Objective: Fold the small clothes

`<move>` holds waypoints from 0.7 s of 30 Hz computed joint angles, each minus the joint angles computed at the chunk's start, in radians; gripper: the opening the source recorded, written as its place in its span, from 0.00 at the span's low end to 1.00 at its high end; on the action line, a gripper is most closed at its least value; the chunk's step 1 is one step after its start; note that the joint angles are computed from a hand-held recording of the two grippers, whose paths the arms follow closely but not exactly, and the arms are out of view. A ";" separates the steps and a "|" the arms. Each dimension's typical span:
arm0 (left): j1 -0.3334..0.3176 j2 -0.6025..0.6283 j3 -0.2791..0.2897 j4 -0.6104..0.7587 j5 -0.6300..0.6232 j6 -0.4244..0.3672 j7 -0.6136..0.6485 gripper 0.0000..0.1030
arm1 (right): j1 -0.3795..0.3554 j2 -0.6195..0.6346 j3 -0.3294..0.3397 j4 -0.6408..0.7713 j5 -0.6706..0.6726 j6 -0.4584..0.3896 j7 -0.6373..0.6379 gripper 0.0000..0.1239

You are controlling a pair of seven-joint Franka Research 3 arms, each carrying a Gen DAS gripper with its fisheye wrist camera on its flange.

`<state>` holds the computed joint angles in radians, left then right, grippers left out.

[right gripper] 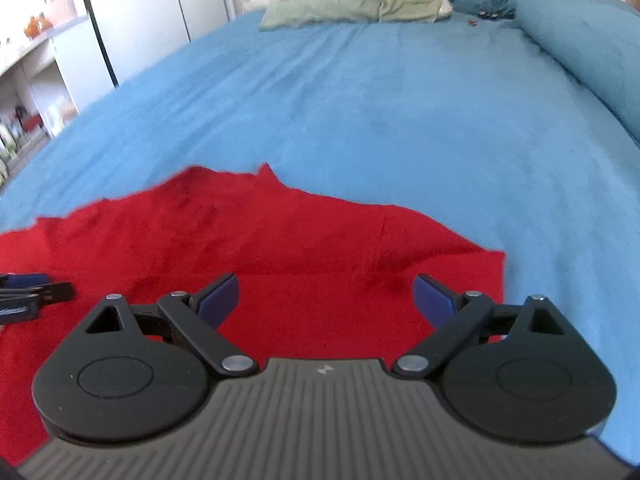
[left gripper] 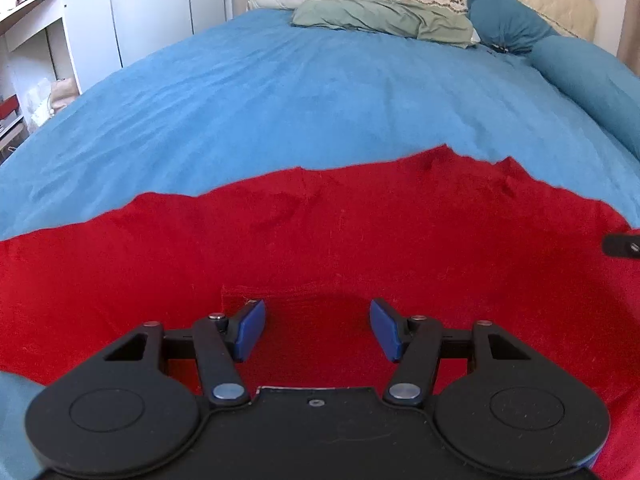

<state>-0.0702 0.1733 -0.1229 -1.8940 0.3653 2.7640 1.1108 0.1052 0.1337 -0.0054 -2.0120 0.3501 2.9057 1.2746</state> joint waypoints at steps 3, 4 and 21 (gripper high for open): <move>0.004 -0.005 0.001 -0.022 0.004 0.031 0.004 0.63 | 0.029 0.055 -0.082 0.037 -0.185 -0.014 0.211 0.83; 0.006 -0.006 0.001 -0.024 0.001 0.035 0.004 0.63 | -0.011 0.057 -0.049 0.030 -0.119 0.010 0.191 0.83; 0.033 -0.303 0.017 -0.192 -0.081 -0.047 -0.060 0.67 | -0.003 -0.300 0.054 -0.187 -0.046 -0.008 0.111 0.83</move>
<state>-0.0373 -0.1299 -0.1062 -2.0856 0.2846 2.7173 1.0511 0.1023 -0.1666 0.0490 -2.1994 0.3040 2.8976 1.3860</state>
